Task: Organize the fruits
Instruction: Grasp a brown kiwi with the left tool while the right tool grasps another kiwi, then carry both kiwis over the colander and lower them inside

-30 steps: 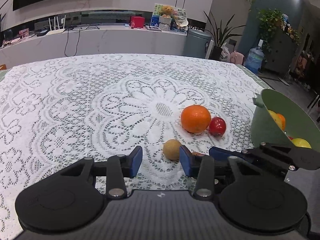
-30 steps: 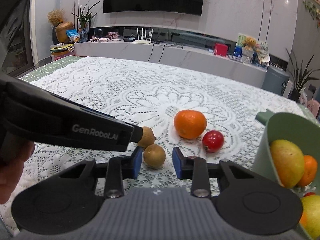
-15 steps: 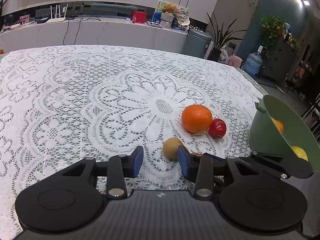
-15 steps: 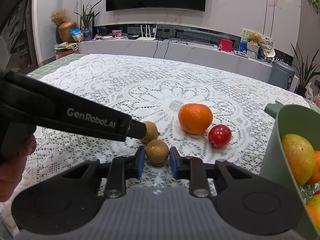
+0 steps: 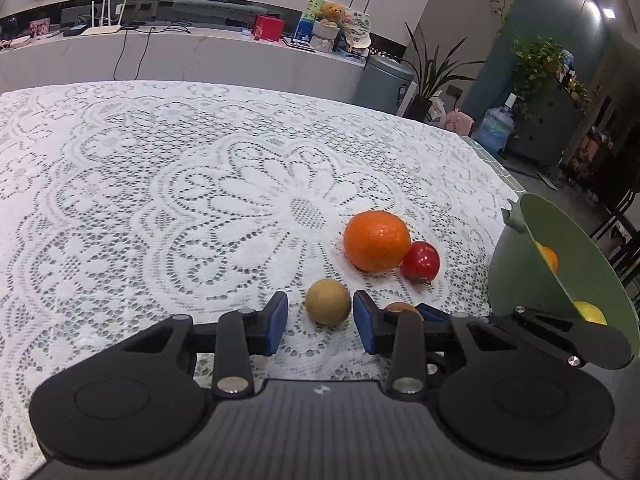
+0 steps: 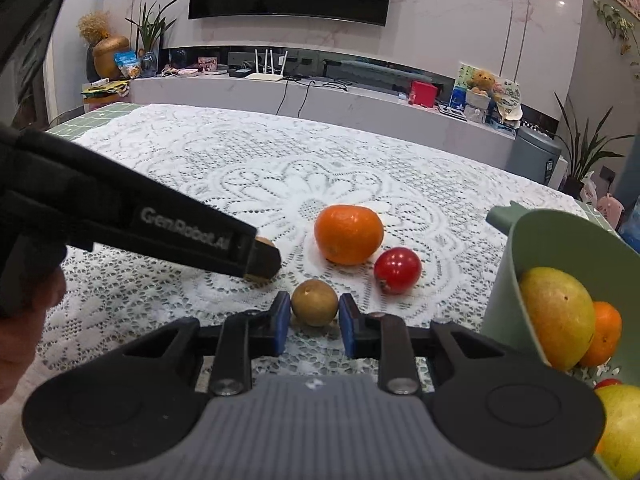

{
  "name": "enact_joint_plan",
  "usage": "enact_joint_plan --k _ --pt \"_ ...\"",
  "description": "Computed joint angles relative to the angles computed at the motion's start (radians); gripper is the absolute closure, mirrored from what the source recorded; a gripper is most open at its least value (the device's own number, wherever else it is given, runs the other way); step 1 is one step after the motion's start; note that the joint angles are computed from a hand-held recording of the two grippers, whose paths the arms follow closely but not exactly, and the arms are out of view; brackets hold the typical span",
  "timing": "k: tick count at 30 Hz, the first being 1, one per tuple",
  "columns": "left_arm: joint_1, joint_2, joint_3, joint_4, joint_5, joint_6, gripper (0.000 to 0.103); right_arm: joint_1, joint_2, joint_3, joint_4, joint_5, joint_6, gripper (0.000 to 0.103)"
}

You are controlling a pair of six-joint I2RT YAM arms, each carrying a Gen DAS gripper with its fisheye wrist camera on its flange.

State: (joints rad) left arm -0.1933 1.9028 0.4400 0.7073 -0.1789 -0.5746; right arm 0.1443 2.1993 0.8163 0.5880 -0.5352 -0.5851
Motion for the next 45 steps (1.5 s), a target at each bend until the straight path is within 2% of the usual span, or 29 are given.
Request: enact_joint_plan --k 2,9,15,22,25,29,33,36,45 --pt "0.001 0.008 0.009 0.001 0.008 0.002 0.061 -0.002 0.006 0.007 -0.005 0.003 0.001 0.080" --pt "0.011 0.011 0.009 0.010 0.023 -0.003 0.073 -0.002 0.010 0.006 0.003 0.001 0.002 0.080" --pt "0.007 -0.017 -0.007 0.012 0.029 -0.013 0.074 -0.005 0.002 -0.006 0.018 -0.007 -0.007 0.080" --pt "-0.025 -0.155 -0.070 -0.012 -0.009 -0.022 0.074 -0.023 -0.063 -0.080 0.055 -0.055 -0.037 0.080" --pt "-0.030 -0.232 -0.129 0.021 0.009 -0.051 0.074 -0.044 -0.113 -0.109 0.037 -0.094 -0.052 0.080" --pt "-0.078 -0.334 -0.158 -0.041 -0.031 -0.079 0.074 -0.083 -0.197 -0.147 0.008 -0.151 -0.067 0.081" --pt "-0.109 -0.389 -0.164 -0.061 -0.026 -0.115 0.074 -0.136 -0.268 -0.168 -0.033 -0.197 -0.079 0.081" --pt "-0.161 -0.426 -0.146 -0.106 -0.071 -0.110 0.074 -0.181 -0.308 -0.161 -0.075 -0.224 -0.079 0.081" --pt "-0.284 -0.408 -0.012 -0.216 -0.128 -0.102 0.074 -0.332 -0.355 -0.085 -0.154 -0.257 -0.047 0.081"
